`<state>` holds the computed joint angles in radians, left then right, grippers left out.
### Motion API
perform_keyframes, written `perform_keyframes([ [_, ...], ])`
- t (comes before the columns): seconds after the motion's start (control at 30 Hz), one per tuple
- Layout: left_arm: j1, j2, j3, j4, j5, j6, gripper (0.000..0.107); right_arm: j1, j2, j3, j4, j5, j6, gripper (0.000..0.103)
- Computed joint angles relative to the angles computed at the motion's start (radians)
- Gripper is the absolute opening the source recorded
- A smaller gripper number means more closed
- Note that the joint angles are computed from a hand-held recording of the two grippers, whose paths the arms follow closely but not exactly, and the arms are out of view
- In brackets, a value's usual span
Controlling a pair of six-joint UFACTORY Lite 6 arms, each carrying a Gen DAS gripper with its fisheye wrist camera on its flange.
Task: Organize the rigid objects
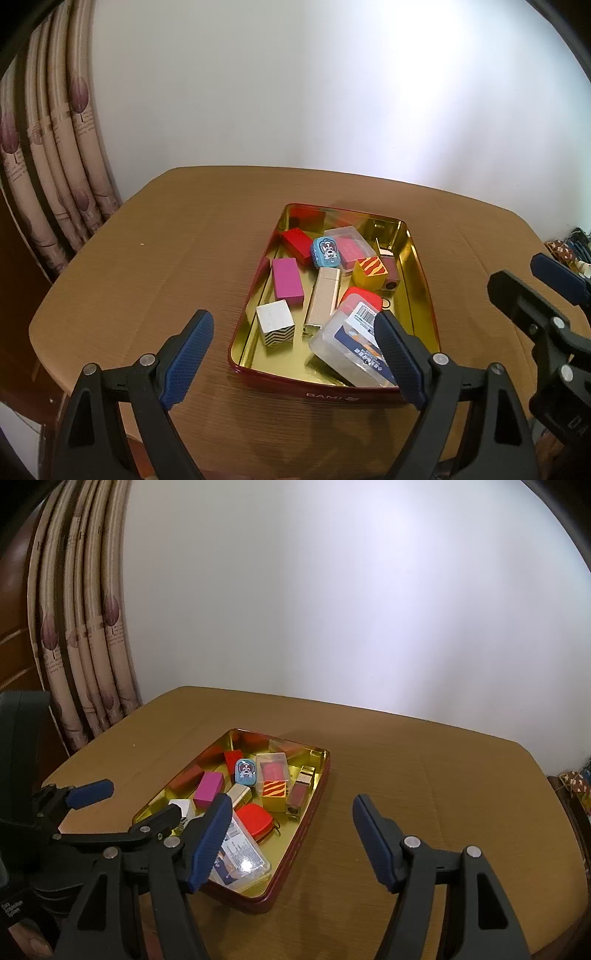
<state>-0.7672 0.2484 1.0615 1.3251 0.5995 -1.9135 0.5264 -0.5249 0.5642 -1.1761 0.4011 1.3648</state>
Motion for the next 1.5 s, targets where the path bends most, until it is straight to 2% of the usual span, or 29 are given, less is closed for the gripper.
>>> perform_keyframes([
  [0.9, 0.042, 0.0, -0.016, -0.013, -0.068, 0.001, 0.089, 0.013, 0.014, -0.007, -0.008, -0.001, 0.012, 0.07],
  [0.97, 0.04, 0.006, -0.012, -0.013, -0.063, 0.005, 0.09, 0.015, 0.016, -0.006, -0.008, 0.002, 0.013, 0.07],
  [1.07, 0.029, 0.016, -0.006, -0.009, -0.035, 0.003, 0.101, 0.014, 0.015, -0.012, -0.005, -0.001, 0.012, 0.07],
  [1.5, -0.003, -0.001, -0.019, 0.056, 0.044, -0.051, 0.101, 0.02, 0.012, -0.017, 0.016, -0.003, 0.003, 0.07],
])
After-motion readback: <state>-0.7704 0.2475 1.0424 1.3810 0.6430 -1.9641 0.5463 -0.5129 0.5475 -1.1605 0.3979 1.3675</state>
